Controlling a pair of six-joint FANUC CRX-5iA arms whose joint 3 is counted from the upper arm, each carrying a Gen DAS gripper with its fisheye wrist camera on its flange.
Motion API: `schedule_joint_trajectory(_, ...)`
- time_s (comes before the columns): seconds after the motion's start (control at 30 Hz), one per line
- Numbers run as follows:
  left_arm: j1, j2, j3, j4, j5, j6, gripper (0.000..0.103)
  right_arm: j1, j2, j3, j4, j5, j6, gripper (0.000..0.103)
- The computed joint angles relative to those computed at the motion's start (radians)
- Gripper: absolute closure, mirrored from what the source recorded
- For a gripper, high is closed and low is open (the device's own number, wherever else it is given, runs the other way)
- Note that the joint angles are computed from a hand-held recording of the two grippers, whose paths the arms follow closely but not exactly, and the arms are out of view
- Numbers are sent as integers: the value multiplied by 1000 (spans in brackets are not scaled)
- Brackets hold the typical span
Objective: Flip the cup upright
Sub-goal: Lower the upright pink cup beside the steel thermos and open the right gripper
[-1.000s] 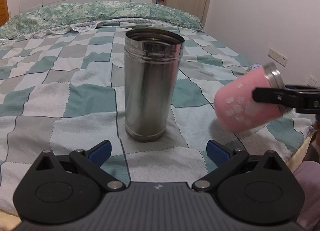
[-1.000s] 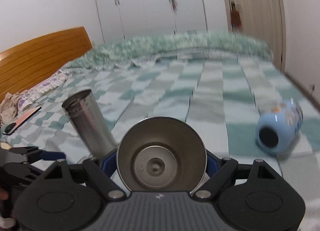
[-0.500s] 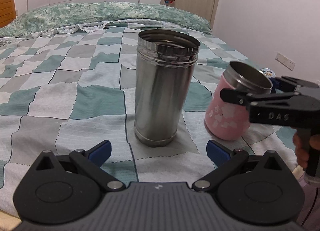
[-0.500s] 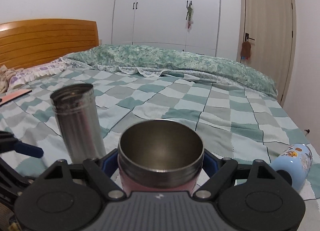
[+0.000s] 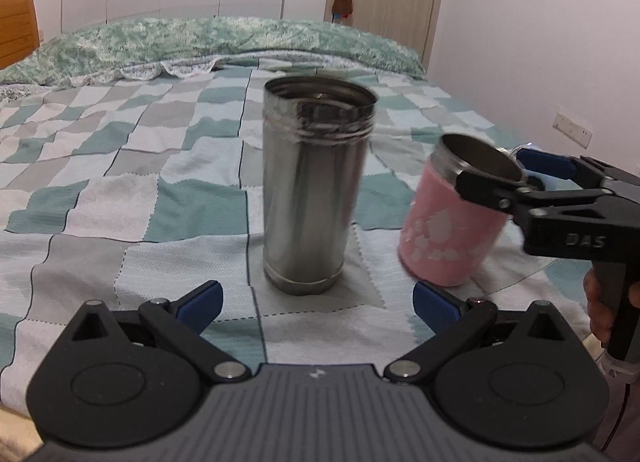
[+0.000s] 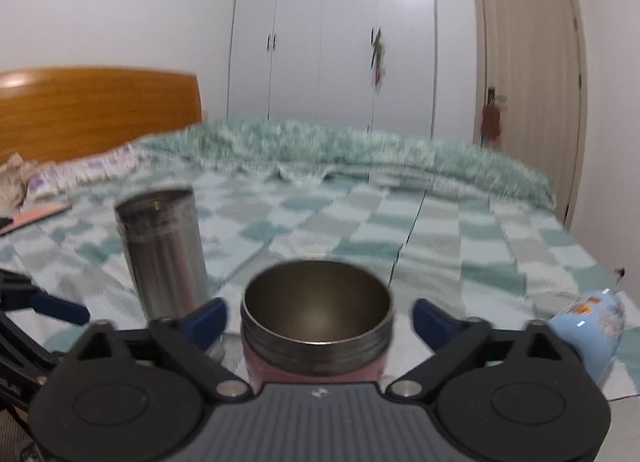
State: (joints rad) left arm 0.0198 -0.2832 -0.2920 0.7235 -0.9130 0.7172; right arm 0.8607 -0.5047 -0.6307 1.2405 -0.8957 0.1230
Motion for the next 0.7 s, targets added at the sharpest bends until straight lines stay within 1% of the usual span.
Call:
schedule_joint_trajectory(0.07,-6,-30,-28,23,21,-10,0,14,-37,-27,43,-1,-24,0)
schedule_joint_trajectory(0.13,-17,-78,-78,64,66,-36,0,42,-79,-57,85,-20,-44,0)
schedule_joint_trajectory(0.2,-34,-131,-138,117,118,-73,0,86,-123,-90,132,-59,-57,0)
schedule_joint_trajectory(0.27,-53,-181,-202,192,166,-130,0,149,-166,-120,167,-125,-65,0)
schedule_joint_trajectory(0.33,-79,-229,-261,251,213,-170,0,235,-208,-148,186,-217,-70,0)
schedule_joint_trajectory(0.53,-176,-351,-396,288,373,-174,0,569,-295,-219,201,-595,-75,0)
schedule_joint_trajectory(0.63,-255,-402,-475,325,507,-204,0,756,-321,-257,192,-800,-100,0)
schedule_joint_trajectory(0.7,-297,-427,-510,317,573,-198,0,868,-331,-278,178,-922,-120,0)
